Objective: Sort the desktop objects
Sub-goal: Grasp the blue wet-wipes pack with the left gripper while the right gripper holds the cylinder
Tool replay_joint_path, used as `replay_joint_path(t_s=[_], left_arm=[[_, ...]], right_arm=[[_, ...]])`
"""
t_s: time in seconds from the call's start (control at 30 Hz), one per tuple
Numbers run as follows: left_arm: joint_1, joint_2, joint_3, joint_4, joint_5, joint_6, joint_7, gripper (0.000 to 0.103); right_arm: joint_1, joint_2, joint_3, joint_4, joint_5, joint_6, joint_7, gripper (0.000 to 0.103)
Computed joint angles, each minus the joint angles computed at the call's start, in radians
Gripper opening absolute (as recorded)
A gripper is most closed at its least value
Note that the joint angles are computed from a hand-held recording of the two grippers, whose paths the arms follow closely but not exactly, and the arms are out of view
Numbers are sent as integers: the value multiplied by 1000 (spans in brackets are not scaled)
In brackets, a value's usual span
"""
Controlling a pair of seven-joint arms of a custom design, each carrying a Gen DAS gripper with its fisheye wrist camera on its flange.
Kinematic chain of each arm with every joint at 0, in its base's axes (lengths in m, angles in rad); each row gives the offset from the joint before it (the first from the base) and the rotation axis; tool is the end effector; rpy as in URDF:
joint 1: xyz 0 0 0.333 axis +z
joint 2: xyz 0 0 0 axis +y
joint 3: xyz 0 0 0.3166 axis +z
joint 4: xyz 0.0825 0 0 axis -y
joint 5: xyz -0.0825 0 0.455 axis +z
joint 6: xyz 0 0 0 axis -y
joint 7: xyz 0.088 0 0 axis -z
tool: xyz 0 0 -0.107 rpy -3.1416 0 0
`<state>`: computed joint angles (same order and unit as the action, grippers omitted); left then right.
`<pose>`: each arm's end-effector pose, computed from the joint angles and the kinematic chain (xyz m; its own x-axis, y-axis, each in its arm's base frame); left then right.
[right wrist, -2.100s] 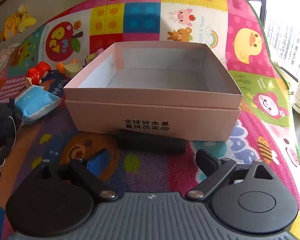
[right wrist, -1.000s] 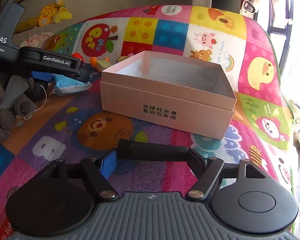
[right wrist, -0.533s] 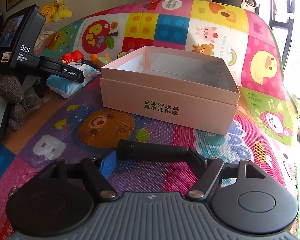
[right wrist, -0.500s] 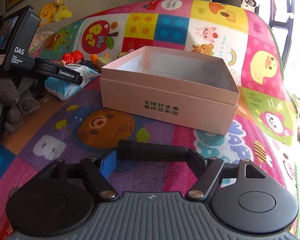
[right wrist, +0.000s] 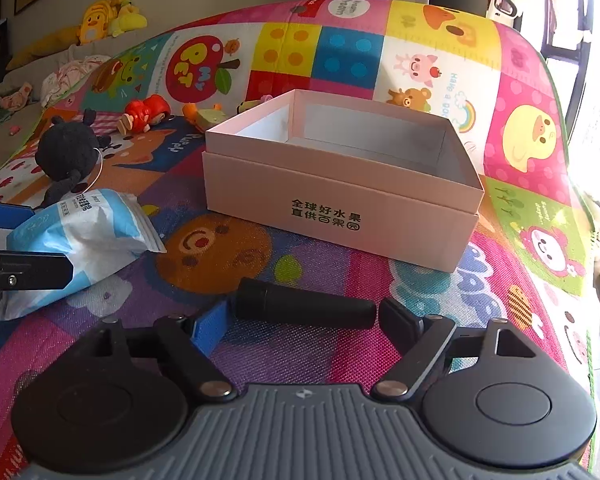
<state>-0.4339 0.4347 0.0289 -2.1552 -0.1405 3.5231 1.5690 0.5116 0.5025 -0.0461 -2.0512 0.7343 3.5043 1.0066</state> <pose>0.6078 -0.2428 0.2479 -0.2824 -0.9572 0.0628 -0.5874 0.1208 -0.8002 0.6241 0.2250 0.2322 0.1978 -0.9777 0.0709 -0.6043 -0.1785 -0.7765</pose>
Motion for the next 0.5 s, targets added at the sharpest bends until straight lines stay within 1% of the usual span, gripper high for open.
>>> replay_joint_path(t_s=[0.03, 0.1, 0.2, 0.3, 0.33, 0.5], left_arm=[[-7, 2, 6, 3, -9, -6, 3, 98], [33, 7, -26, 8, 21, -17, -33, 99], [39, 20, -26, 21, 40, -36, -62, 100], [69, 26, -47, 31, 85, -76, -112, 101], [55, 30, -33, 29, 89, -61, -119, 102], [-34, 34, 46, 34, 58, -81, -112, 103]], right_arm=[[10, 2, -8, 1, 9, 2, -7, 83], [22, 5, -18, 5, 24, 4, -21, 84], [16, 4, -13, 7, 28, -3, -26, 85], [-3, 2, 2, 5, 11, -8, -14, 86], [-12, 0, 9, 4, 1, -12, -7, 86], [-39, -3, 25, 4, -46, -34, 36, 86]])
